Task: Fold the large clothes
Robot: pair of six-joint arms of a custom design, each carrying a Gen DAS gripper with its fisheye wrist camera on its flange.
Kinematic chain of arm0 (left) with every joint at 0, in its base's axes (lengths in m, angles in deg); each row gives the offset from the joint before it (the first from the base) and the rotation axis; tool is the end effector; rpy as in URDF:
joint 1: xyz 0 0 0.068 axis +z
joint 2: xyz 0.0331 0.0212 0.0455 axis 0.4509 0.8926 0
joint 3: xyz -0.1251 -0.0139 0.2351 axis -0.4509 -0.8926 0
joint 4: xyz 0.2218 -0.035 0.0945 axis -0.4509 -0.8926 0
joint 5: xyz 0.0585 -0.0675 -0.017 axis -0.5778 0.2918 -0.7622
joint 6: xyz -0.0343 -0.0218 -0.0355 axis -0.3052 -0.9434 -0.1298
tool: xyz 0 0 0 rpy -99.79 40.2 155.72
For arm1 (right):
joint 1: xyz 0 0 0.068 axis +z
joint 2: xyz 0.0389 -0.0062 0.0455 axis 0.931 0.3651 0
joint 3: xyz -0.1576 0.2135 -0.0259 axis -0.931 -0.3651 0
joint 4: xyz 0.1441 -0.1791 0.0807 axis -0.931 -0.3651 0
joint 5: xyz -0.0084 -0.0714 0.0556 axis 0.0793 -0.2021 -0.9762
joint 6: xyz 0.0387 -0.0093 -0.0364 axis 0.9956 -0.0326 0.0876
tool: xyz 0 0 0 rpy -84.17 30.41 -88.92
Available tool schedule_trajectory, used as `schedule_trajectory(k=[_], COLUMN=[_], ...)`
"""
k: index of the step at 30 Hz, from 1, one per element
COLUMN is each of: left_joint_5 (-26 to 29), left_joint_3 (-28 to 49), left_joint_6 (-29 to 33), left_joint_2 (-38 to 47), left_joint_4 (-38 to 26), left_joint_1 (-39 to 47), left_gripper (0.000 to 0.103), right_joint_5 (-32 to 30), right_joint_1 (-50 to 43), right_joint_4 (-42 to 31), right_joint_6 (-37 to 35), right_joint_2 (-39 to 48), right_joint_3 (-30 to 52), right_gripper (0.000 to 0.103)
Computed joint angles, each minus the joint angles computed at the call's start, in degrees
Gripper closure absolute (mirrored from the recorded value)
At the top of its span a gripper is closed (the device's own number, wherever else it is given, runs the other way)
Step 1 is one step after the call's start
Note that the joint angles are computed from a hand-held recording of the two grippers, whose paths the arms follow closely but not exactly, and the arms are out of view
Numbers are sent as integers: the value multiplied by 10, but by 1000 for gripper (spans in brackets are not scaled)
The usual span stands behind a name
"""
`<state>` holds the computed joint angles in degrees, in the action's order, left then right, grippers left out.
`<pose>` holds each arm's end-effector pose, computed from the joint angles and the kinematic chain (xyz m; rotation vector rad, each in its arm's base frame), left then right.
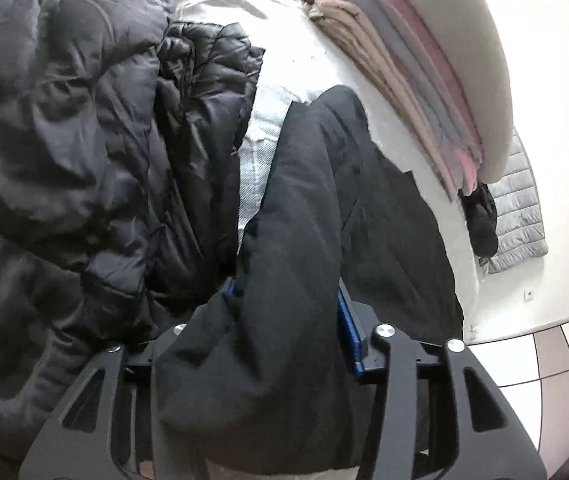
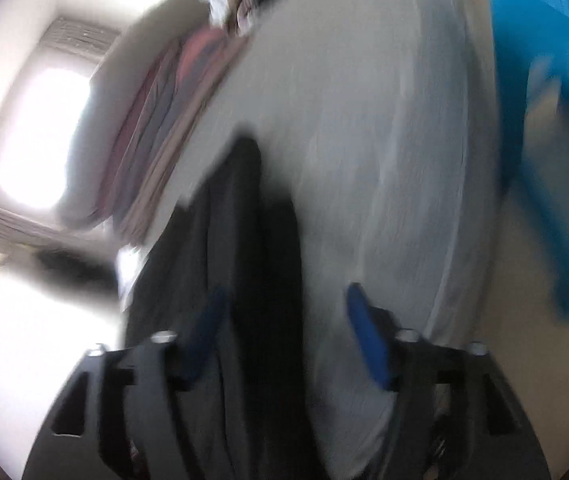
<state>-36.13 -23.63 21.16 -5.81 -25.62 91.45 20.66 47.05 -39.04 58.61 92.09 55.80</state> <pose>0.0794 0.1114 0.2615 -1.0793 2.2777 -0.6826 0.2635 -0.0766 0.2179 0.4379 2.4112 0.9629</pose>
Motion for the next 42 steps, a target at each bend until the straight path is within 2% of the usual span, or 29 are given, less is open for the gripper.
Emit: schedule_trajectory(k=[2, 4, 6, 8, 9, 10, 11, 13, 14, 16, 18, 20, 22, 23, 25, 26, 28, 30, 33, 34, 35, 36, 38, 40, 42], left_joint_5=[-6, 0, 3, 7, 6, 10, 10, 8, 12, 10, 7, 6, 13, 17, 25, 30, 32, 35, 45, 47, 47, 47, 48, 49, 49], left_joint_3=[-9, -13, -14, -16, -17, -18, -19, -20, -20, -19, -22, -21, -21, -21, -21, -21, -20, -20, -20, -21, -22, -23, -24, -26, -26], left_joint_6=[-17, -28, -29, -44, -64, -58, -66, -61, -41, -48, -60, -72, -68, -61, -52, -48, -45, -45, -42, -43, -44, -46, -49, -45, -42], left_joint_2=[-5, -6, -4, -3, -5, -4, -5, -3, -2, -1, -7, -11, -9, -6, 1, 4, 10, 18, 29, 29, 29, 27, 24, 22, 22], left_joint_4=[19, 27, 29, 38, 51, 49, 55, 53, 40, 43, 48, 51, 47, 43, 39, 37, 34, 32, 27, 26, 26, 27, 25, 23, 22], left_joint_1=[-13, -16, -13, -20, -35, -30, -36, -33, -18, -19, -22, -28, -22, -17, -6, -1, 1, 4, 13, 15, 16, 15, 15, 17, 19], left_gripper=[52, 50, 50, 50, 50, 50, 50, 50, 50, 50, 49, 49, 49, 49, 49, 49, 49, 49, 48, 48, 48, 48, 47, 47, 47], right_joint_5=[26, 64, 109, 175, 205, 220, 226, 277, 286, 279, 275, 276, 289, 326, 368, 368, 361, 344, 260, 210, 194, 201, 265, 257, 225], right_joint_1=[52, 109, 186, 244, 254, 259, 257, 277, 296, 345, 418, 493, 541, 565, 582, 580, 579, 590, 564, 545, 542, 528, 492, 389, 267], right_joint_4=[27, 24, -11, -72, -96, -106, -99, -110, -84, -59, -59, -103, -176, -211, -266, -291, -311, -267, -194, -193, -145, -142, -160, -177, -209], right_joint_6=[13, 9, -11, -23, -27, -26, -7, 16, 11, 0, -22, -37, -36, -32, -31, -20, 22, 34, 32, 41, 63, 59, 45, 46, 21], right_joint_2=[-2, 21, 96, 216, 266, 300, 312, 300, 264, 207, 200, 255, 359, 425, 517, 555, 580, 533, 362, 295, 247, 188, 79, -36, -98], right_joint_3=[45, 96, 182, 298, 339, 368, 382, 405, 376, 335, 360, 449, 590, 660, 763, 832, 884, 822, 606, 534, 462, 402, 317, 208, 137], right_gripper=[39, 39, 39, 39, 39, 39, 39, 39, 39, 39, 39, 39, 39, 39, 36, 35, 35, 35, 33, 33, 33, 33, 29, 27, 25])
